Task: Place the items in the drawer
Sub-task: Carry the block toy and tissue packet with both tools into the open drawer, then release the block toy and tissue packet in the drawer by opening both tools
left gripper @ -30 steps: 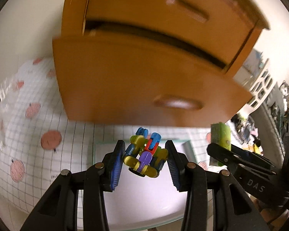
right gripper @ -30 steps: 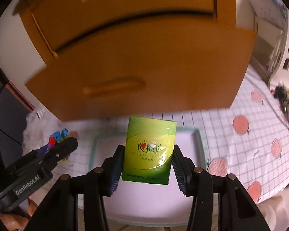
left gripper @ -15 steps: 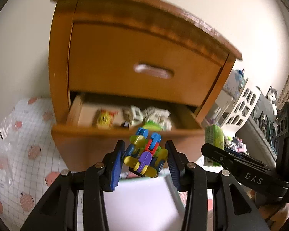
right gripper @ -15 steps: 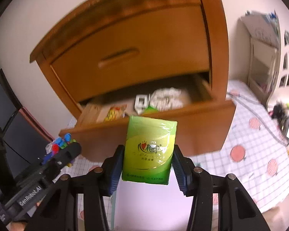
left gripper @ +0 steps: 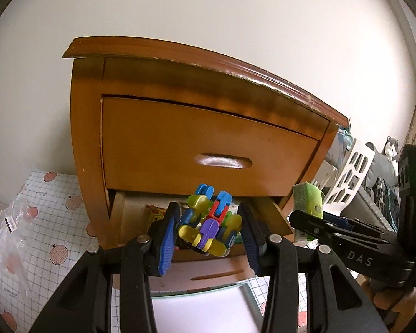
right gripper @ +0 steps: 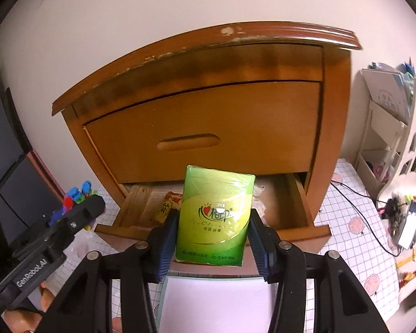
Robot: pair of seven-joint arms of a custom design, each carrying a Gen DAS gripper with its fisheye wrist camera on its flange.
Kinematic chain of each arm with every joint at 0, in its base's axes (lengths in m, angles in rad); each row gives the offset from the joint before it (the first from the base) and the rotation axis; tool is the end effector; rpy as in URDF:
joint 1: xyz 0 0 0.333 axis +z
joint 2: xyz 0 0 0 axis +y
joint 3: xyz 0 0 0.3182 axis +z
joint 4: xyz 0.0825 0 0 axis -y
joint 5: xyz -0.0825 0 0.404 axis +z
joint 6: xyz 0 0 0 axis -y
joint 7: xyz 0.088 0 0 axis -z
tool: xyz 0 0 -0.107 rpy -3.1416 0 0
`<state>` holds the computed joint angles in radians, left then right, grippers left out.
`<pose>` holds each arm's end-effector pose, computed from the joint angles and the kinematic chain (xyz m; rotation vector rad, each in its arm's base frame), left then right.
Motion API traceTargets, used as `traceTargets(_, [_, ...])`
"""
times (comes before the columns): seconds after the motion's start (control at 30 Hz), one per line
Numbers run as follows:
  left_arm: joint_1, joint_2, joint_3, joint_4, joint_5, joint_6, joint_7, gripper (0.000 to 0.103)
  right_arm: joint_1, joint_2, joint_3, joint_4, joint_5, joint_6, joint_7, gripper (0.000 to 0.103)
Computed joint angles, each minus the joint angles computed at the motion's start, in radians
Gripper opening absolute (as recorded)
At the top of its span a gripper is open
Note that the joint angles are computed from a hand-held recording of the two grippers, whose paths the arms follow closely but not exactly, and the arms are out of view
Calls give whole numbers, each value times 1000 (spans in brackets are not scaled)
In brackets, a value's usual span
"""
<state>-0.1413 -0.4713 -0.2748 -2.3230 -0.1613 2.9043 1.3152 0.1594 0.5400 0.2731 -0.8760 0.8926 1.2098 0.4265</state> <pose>0.4349 -0.2075 0.6355 -1.6386 1.7527 -1.2304 0.5983 0.3124 0.6552 -2.1901 -0.2662 0.6599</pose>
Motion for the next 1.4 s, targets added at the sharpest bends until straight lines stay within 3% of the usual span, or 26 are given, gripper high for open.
traceTargets(0.5, [60, 86, -8, 38, 66, -7, -31, 45, 79, -137, -34, -211, -83, 126, -78, 51])
traceTargets(0.97, [71, 185, 19, 81, 115, -44, -55, 45, 151, -220, -47, -355, -155, 241, -144, 51])
traceTargets(1.4, [85, 242, 20, 103, 201, -69, -116, 45, 204, -244, -48, -434, -227, 318, -117, 51])
